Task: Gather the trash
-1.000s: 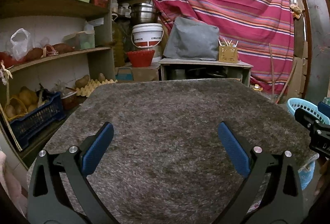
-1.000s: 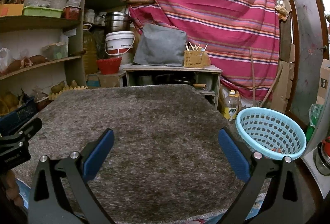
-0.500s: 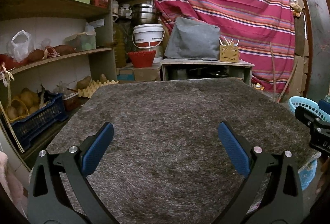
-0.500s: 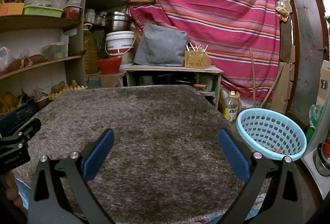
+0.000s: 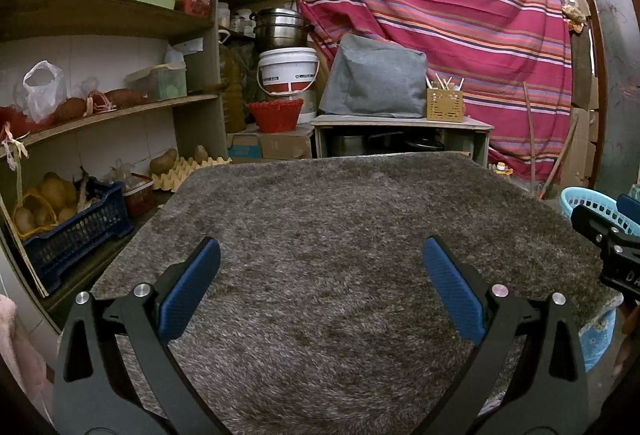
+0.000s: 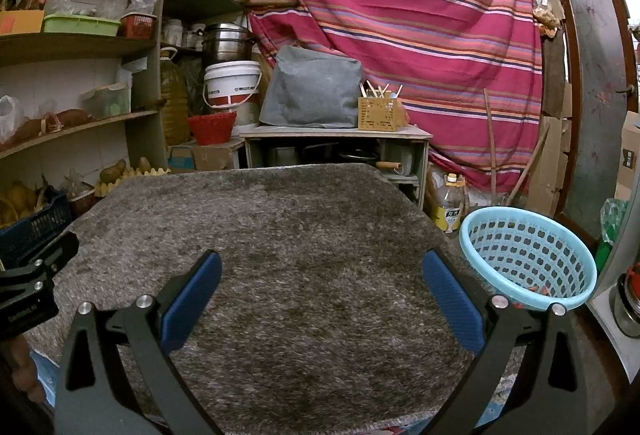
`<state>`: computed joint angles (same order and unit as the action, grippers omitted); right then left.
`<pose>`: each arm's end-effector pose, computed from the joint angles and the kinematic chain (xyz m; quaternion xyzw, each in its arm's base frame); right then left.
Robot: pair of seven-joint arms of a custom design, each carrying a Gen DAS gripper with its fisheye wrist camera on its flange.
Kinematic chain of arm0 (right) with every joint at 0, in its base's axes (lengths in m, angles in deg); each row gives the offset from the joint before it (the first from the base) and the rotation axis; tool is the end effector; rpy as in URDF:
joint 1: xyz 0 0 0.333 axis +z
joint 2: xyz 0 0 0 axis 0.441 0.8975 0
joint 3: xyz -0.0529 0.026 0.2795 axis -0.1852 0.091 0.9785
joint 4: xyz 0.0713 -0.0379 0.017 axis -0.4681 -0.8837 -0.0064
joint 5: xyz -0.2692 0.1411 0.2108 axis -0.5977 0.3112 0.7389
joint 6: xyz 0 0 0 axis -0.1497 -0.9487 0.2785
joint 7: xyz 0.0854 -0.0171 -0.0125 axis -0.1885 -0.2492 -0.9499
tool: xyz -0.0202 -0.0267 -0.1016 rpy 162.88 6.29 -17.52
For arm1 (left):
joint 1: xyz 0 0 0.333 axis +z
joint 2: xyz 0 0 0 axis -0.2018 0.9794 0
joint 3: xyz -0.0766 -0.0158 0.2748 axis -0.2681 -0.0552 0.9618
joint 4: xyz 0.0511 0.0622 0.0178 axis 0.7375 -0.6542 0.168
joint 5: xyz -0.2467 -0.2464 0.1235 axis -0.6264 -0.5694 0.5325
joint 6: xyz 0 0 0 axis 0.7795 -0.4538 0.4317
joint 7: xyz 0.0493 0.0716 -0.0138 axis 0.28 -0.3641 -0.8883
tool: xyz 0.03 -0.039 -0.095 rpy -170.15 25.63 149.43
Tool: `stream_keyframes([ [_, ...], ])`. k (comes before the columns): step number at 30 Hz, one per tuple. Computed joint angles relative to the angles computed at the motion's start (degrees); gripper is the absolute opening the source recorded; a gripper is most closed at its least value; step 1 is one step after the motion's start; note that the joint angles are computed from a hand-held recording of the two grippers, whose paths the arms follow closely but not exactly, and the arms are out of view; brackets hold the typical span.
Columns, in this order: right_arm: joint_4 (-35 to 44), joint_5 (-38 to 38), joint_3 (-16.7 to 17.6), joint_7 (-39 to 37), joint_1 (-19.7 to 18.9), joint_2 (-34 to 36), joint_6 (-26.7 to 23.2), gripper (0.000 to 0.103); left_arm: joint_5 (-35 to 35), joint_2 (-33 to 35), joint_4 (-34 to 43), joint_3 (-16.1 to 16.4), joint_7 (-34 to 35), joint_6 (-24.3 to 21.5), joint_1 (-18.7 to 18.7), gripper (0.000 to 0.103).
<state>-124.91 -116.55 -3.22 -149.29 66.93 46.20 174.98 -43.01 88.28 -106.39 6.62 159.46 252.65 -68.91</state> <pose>0.5570 0.3698 0.2805 -0.4353 0.6848 -0.4804 0.3328 0.6390 -0.4240 0.2891 -0.4651 0.6686 -0.4578 0.3564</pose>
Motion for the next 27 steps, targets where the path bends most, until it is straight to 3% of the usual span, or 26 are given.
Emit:
stream_keyframes([
  [27, 0.4, 0.2, -0.2, 0.1, 0.2, 0.4, 0.2, 0.099, -0.4, -0.4, 0.0, -0.7, 1.9, 0.3, 0.5, 0.098],
])
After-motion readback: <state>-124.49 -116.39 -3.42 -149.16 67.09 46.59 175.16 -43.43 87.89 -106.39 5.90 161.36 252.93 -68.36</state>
